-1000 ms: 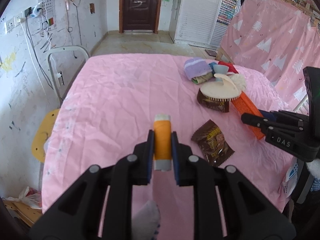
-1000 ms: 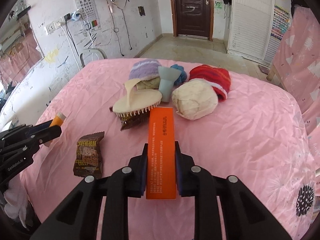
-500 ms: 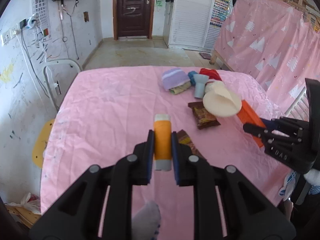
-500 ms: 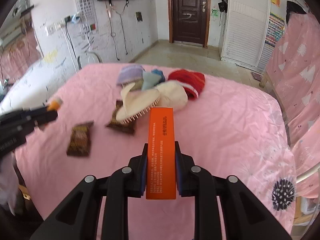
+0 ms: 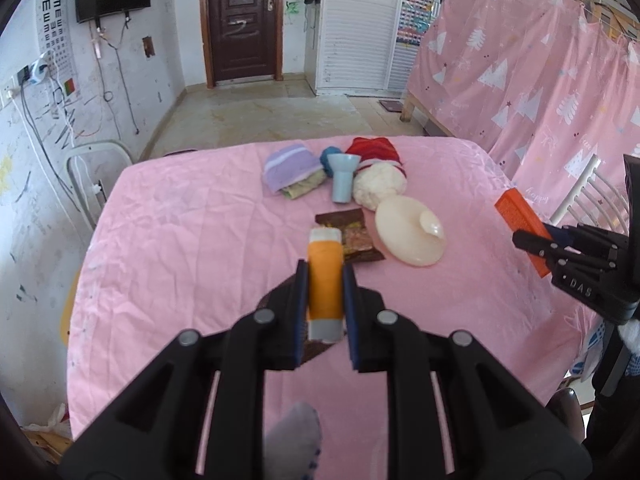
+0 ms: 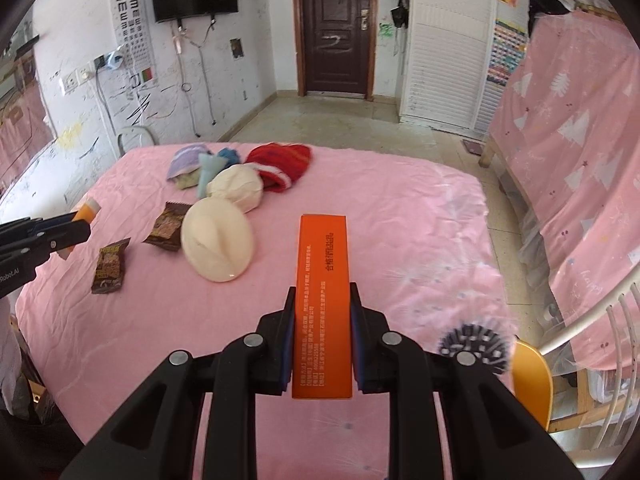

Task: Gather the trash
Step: 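Carry tube and orange box to the orange bin and open both tools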

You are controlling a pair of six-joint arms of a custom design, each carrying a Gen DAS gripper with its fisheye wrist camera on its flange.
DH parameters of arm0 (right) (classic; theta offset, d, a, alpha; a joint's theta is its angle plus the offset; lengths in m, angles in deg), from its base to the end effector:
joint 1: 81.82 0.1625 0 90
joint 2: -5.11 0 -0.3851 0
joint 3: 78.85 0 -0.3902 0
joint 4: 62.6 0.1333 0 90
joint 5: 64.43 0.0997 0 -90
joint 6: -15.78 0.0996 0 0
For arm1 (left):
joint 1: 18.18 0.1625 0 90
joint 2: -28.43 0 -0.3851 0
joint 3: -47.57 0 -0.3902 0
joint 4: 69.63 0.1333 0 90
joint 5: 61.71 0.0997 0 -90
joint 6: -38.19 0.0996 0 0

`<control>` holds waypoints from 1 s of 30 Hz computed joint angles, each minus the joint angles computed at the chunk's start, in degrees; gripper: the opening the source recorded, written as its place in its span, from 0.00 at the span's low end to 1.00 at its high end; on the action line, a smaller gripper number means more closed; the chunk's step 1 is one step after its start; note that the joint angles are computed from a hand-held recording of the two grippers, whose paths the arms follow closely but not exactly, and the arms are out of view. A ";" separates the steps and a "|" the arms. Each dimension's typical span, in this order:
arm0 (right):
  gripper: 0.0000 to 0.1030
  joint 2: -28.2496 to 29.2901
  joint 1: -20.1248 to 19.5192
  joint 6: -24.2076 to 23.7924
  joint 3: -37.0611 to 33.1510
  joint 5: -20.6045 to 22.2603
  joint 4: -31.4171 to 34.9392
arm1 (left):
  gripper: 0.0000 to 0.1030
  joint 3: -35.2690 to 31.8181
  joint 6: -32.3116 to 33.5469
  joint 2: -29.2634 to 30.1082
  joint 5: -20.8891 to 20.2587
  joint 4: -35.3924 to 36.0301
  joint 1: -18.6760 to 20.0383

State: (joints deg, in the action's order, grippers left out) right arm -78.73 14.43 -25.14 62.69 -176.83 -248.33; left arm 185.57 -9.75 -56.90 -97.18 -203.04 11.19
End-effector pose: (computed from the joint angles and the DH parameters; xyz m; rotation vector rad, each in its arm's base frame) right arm 0.1367 -0.3724 0.2044 0.8435 -2.3582 0.6746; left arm -0.2060 -0.3620 0.1630 0.3531 2.2983 -0.8623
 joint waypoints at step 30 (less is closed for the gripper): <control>0.12 -25.68 -26.52 -4.92 3.67 18.37 6.99 | 0.15 -13.91 14.44 23.87 -8.61 -14.47 -1.77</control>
